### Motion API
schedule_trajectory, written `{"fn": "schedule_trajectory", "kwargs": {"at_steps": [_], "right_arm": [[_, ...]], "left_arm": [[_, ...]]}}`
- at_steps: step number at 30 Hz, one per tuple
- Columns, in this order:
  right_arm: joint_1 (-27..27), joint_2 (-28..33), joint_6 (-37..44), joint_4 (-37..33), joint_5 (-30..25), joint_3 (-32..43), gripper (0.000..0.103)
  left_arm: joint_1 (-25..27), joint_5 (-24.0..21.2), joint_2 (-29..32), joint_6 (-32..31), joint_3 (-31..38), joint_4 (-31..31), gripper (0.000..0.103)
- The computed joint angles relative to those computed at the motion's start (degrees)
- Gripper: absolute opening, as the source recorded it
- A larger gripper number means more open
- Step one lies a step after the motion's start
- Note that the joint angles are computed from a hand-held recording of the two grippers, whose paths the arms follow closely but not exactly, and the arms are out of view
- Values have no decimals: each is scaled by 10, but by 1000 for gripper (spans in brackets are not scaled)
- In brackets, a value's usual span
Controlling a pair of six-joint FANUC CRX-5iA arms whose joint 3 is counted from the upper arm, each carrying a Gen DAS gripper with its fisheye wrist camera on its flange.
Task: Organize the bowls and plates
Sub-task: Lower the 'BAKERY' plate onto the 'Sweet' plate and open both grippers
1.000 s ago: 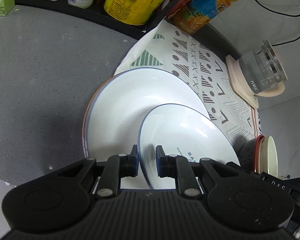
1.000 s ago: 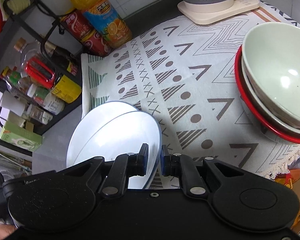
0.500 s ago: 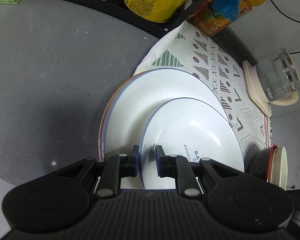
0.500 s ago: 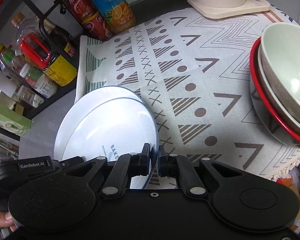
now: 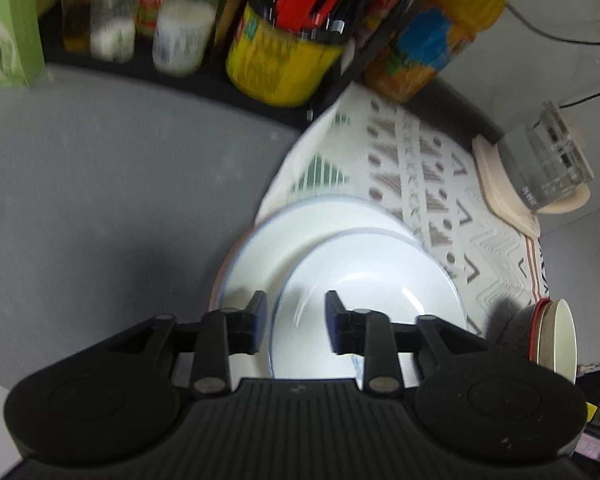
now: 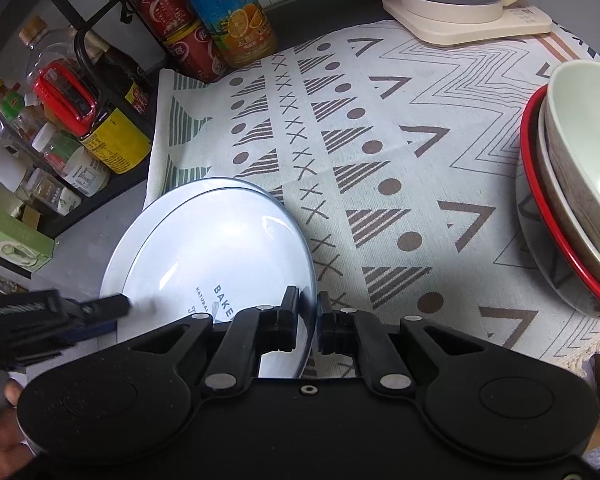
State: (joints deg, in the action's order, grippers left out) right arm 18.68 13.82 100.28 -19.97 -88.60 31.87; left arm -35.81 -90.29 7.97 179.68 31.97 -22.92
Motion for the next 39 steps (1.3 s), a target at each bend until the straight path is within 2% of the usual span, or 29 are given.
{"fn": "schedule_trajectory", "kwargs": {"at_steps": [1, 2, 4, 8, 10, 15, 18, 21, 23, 29, 34, 37, 39], "right_arm": [[2, -1, -1, 1, 3, -2, 9], [2, -2, -2, 3, 5, -4, 9], [5, -5, 0, 6, 10, -9, 10], [13, -8, 1, 15, 18, -21, 13], [14, -8, -1, 16, 19, -24, 14], [17, -9, 2, 20, 21, -28, 15], [17, -5, 4, 19, 15, -24, 15], [17, -2, 9, 18, 8, -20, 18], [18, -1, 11, 19, 4, -18, 20], [17, 1, 13, 15, -5, -16, 24], [18, -1, 11, 16, -6, -18, 25], [18, -2, 12, 20, -8, -13, 29], [16, -5, 17, 15, -8, -10, 37]], "left_arm": [[-6, -22, 7, -7, 19, -14, 49], [-13, -39, 13, -11, 33, -31, 55], [-21, -50, 15, -17, 40, -52, 58], [-9, -29, 6, -9, 15, -26, 58], [-6, -34, 12, -22, 16, -20, 58], [10, -6, 2, -30, -21, 17, 58], [6, -14, 9, -26, -21, 16, 58], [8, -2, 2, -8, -39, 24, 49], [6, -18, 7, -7, -34, 18, 37], [0, -2, -11, 11, -56, 10, 30], [9, -10, -5, -9, -46, 26, 31], [-1, -26, -2, -21, -27, 5, 35], [-3, -24, -5, -23, -24, 4, 38]]}}
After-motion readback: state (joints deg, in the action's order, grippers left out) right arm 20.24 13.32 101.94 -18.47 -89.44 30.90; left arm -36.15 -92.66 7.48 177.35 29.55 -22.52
